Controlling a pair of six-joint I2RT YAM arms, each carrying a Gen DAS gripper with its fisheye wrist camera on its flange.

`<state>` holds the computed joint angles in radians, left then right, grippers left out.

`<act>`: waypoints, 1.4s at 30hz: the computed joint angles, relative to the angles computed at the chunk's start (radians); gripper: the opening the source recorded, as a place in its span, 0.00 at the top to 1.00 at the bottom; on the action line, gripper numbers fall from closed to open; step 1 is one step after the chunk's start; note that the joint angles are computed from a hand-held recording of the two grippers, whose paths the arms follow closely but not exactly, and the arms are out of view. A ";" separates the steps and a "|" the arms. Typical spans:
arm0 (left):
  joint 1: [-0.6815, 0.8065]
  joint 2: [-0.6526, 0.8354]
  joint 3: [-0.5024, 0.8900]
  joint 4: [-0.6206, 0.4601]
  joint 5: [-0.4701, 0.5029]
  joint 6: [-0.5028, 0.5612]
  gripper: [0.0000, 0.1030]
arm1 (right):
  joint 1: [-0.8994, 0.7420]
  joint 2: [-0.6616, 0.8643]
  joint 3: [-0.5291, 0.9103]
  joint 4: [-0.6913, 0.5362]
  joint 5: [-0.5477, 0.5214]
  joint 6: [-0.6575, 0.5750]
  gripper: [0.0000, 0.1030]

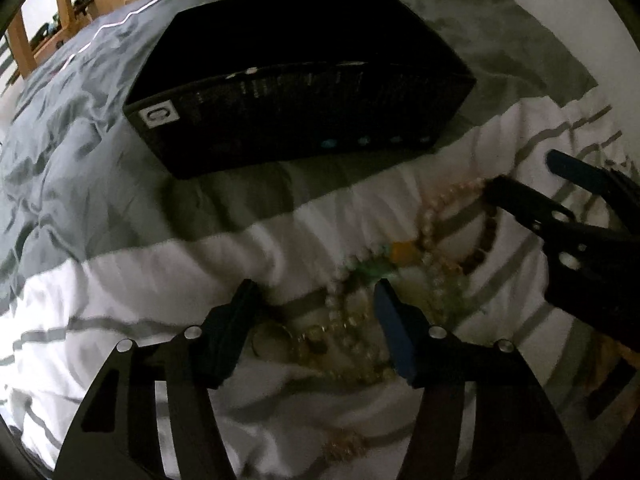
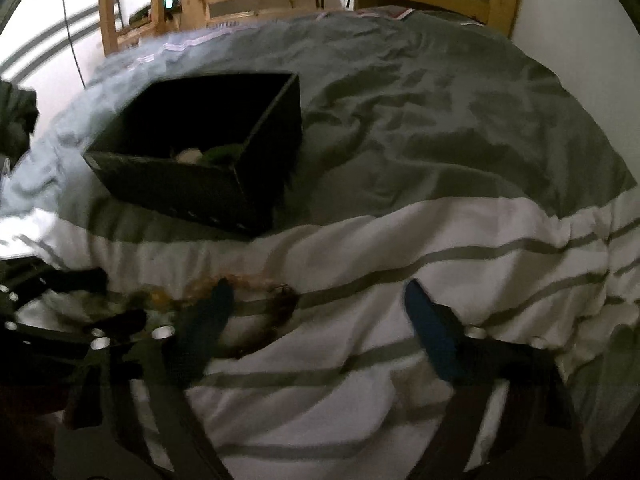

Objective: Organize jewelry

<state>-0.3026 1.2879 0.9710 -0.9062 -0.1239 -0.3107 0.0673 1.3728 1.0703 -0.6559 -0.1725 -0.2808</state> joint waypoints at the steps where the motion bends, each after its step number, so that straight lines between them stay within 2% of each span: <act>1: -0.001 0.019 0.004 0.000 -0.003 0.007 0.50 | 0.017 0.030 0.009 -0.004 0.018 -0.009 0.37; 2: 0.002 0.030 0.009 0.000 -0.004 0.012 0.51 | 0.029 0.050 0.016 -0.006 0.030 -0.015 0.42; 5: 0.019 0.035 0.018 -0.014 0.009 0.013 0.64 | 0.063 0.093 0.013 0.007 0.092 -0.031 0.49; 6: 0.031 0.033 0.021 -0.019 0.020 0.009 0.73 | 0.065 0.092 0.012 0.012 0.097 -0.033 0.52; 7: 0.051 0.027 0.023 -0.023 0.037 0.004 0.81 | 0.065 0.089 0.013 0.014 0.101 -0.031 0.62; 8: 0.081 0.015 0.022 -0.027 0.064 0.001 0.85 | 0.062 0.080 0.014 0.018 0.109 -0.027 0.72; 9: 0.107 0.003 0.020 -0.029 0.090 -0.002 0.91 | 0.056 0.072 0.014 0.021 0.114 -0.021 0.75; 11: 0.131 -0.020 0.012 -0.037 0.106 -0.006 0.92 | 0.037 0.069 0.024 0.018 0.100 0.001 0.84; 17: 0.135 -0.098 0.006 -0.044 0.081 -0.002 0.93 | -0.035 0.025 0.023 0.032 0.032 0.046 0.89; 24: 0.146 -0.162 0.020 -0.023 0.078 0.010 0.93 | -0.071 -0.057 0.016 0.055 -0.043 0.060 0.89; 33: 0.093 -0.228 0.040 -0.034 0.042 -0.040 0.93 | -0.124 -0.125 0.018 0.055 -0.148 0.076 0.90; 38: 0.117 -0.256 0.050 -0.033 0.052 -0.034 0.93 | -0.179 -0.127 0.038 0.040 -0.270 0.096 0.90; 42: 0.137 -0.278 0.058 -0.038 0.068 -0.033 0.93 | -0.258 -0.096 0.075 -0.005 -0.464 0.131 0.89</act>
